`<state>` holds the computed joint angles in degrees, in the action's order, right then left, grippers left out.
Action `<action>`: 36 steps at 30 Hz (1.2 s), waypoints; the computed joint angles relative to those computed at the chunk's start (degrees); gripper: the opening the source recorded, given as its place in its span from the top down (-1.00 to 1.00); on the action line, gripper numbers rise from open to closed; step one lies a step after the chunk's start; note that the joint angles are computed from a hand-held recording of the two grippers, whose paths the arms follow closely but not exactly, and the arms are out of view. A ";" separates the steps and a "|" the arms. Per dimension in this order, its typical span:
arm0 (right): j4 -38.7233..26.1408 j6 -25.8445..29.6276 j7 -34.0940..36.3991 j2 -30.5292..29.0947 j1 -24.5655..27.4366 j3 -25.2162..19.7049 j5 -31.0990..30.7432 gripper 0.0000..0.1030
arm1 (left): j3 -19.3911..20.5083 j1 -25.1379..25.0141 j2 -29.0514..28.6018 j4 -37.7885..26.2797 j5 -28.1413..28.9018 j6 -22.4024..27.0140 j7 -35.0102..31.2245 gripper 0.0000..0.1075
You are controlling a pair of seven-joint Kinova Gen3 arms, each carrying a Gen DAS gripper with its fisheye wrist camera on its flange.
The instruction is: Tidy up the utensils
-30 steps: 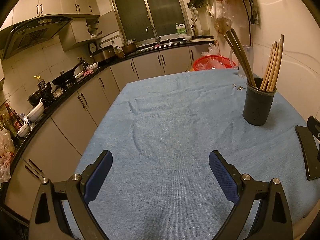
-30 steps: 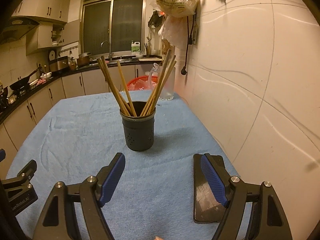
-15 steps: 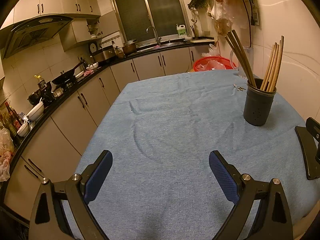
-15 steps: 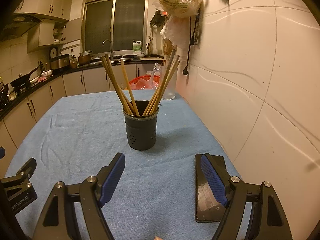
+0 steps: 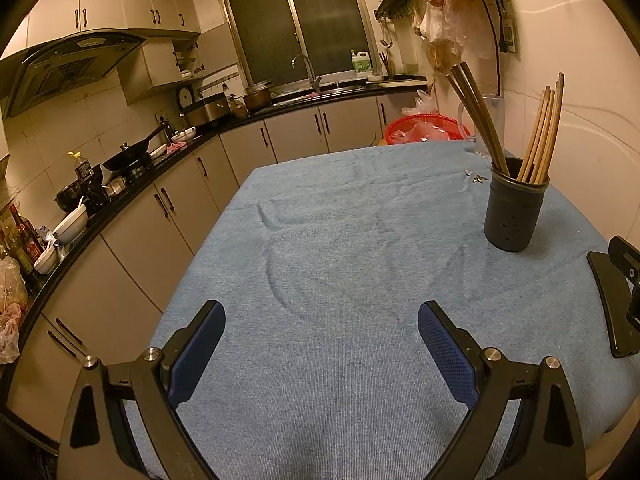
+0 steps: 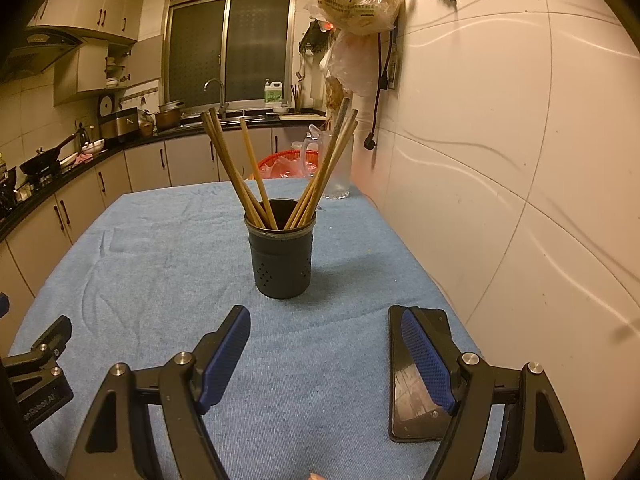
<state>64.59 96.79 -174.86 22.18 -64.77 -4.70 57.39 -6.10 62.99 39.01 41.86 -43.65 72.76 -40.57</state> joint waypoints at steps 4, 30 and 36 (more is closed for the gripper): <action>-0.07 0.27 -0.04 0.01 -0.18 -0.06 -0.08 -0.56 | -0.01 0.12 -0.30 0.52 -0.10 -0.26 0.29 -0.80; 0.28 0.39 -0.47 -0.25 -0.65 -0.32 0.39 -0.56 | 0.62 0.55 -1.87 2.79 -2.13 -0.48 2.38 -0.80; 1.06 -4.76 0.08 -1.18 2.90 -1.06 -3.93 -0.56 | 0.08 -1.91 -0.90 -0.13 -1.02 3.29 3.38 -0.80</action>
